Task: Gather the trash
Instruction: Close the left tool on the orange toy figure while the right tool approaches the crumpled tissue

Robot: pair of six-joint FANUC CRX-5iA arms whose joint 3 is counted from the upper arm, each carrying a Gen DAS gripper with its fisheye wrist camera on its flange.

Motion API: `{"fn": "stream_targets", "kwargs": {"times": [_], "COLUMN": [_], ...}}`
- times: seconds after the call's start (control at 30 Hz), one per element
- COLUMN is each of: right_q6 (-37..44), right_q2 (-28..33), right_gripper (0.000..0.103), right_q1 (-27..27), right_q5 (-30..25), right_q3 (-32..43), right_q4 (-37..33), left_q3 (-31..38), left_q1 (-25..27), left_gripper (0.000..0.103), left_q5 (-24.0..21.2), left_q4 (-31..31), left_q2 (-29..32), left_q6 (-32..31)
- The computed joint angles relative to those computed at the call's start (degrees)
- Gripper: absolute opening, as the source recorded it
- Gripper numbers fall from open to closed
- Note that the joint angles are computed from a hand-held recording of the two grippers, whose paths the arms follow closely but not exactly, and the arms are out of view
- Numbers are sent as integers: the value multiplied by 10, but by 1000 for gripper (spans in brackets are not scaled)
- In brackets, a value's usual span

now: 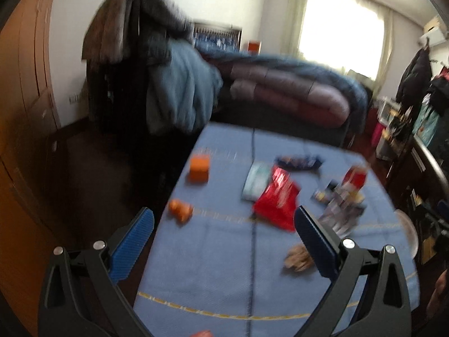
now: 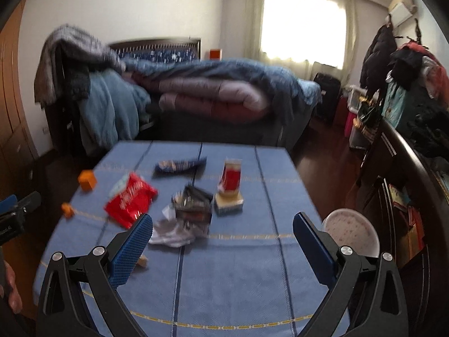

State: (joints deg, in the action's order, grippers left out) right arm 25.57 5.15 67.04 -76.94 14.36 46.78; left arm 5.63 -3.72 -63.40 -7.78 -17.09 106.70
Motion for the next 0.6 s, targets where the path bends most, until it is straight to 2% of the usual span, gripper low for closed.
{"fn": "stream_targets", "kwargs": {"times": [0.07, 0.17, 0.23, 0.37, 0.5, 0.53, 0.6], "right_q6": [14, 44, 59, 78, 90, 93, 98], "right_q2": [8, 23, 32, 44, 54, 56, 59], "right_gripper": [99, 99, 99, 99, 99, 99, 99], "right_q1": [-7, -18, -24, -32, -41, -43, -47], "right_q5": [3, 9, 15, 29, 36, 36, 38], "right_q3": [5, 19, 22, 25, 31, 33, 35], "right_q4": [-27, -65, -77, -90, -105, -109, -116], "left_q3": [-15, -32, -21, 25, 23, 19, 9], "left_q1": [13, 24, 23, 17, 53, 59, 72], "left_gripper": [100, 100, 100, 100, 99, 98, 84], "left_q5": [-5, 12, 14, -16, -9, -6, 4], "left_q4": [15, 21, -1, -70, -30, -19, 4], "left_q2": [10, 26, 47, 101, 128, 131, 133], "left_q6": [-7, 3, 18, 47, 24, 18, 6]}}
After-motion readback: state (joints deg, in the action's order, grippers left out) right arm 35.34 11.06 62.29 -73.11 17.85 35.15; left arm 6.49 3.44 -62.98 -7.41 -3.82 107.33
